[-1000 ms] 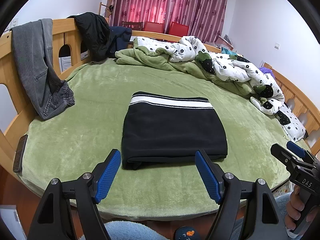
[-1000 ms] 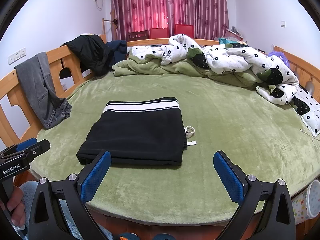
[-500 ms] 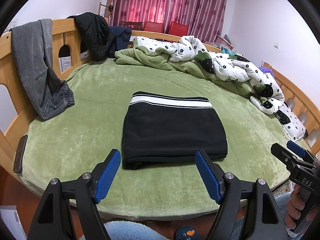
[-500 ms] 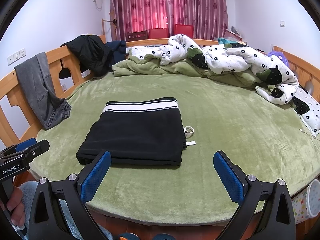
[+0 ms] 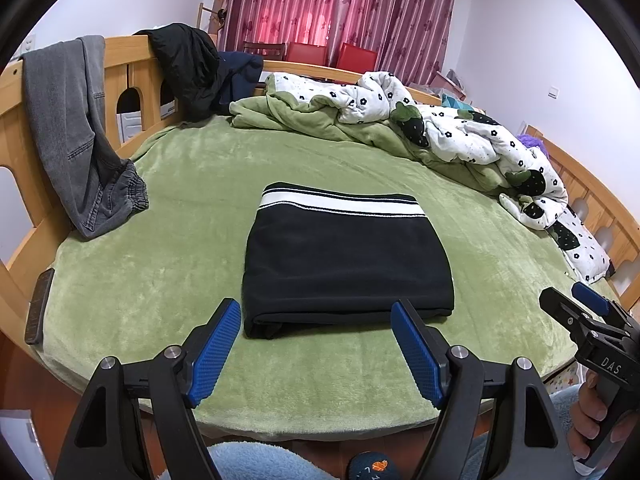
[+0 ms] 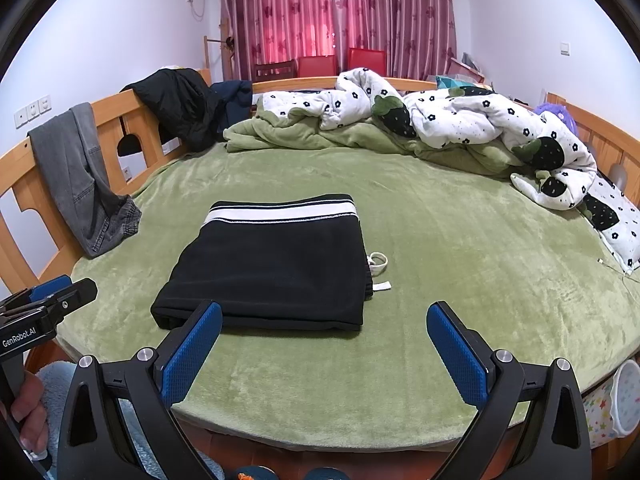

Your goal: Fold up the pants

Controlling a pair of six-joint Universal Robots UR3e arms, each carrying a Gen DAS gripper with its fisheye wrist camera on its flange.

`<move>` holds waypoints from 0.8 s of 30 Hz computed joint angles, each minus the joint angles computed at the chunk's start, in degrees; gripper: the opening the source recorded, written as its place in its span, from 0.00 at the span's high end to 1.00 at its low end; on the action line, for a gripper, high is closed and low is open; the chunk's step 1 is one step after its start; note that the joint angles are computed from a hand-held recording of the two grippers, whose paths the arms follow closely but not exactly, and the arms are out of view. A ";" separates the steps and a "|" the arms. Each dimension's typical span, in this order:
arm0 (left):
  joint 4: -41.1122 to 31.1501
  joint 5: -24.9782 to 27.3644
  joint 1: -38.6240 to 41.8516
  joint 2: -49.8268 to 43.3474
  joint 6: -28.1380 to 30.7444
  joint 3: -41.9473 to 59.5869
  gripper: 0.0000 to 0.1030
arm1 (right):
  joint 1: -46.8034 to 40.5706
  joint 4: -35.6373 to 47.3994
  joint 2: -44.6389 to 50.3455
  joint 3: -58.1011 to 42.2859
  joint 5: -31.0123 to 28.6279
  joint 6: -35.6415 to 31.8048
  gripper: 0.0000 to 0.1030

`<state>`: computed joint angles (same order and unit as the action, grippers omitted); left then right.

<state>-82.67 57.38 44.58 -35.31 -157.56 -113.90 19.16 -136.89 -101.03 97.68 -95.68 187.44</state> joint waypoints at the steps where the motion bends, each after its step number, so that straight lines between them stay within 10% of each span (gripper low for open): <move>1: -0.43 -0.25 0.36 0.18 0.31 0.07 0.26 | 0.02 0.08 0.01 -0.04 0.01 0.02 0.02; 24: -5.92 -3.67 4.43 1.87 3.62 1.97 0.25 | 0.24 -0.11 0.35 -0.03 -0.34 0.06 0.02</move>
<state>-88.59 53.71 49.01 -33.44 -153.94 -111.93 19.41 -137.00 -100.68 97.66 -96.03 187.50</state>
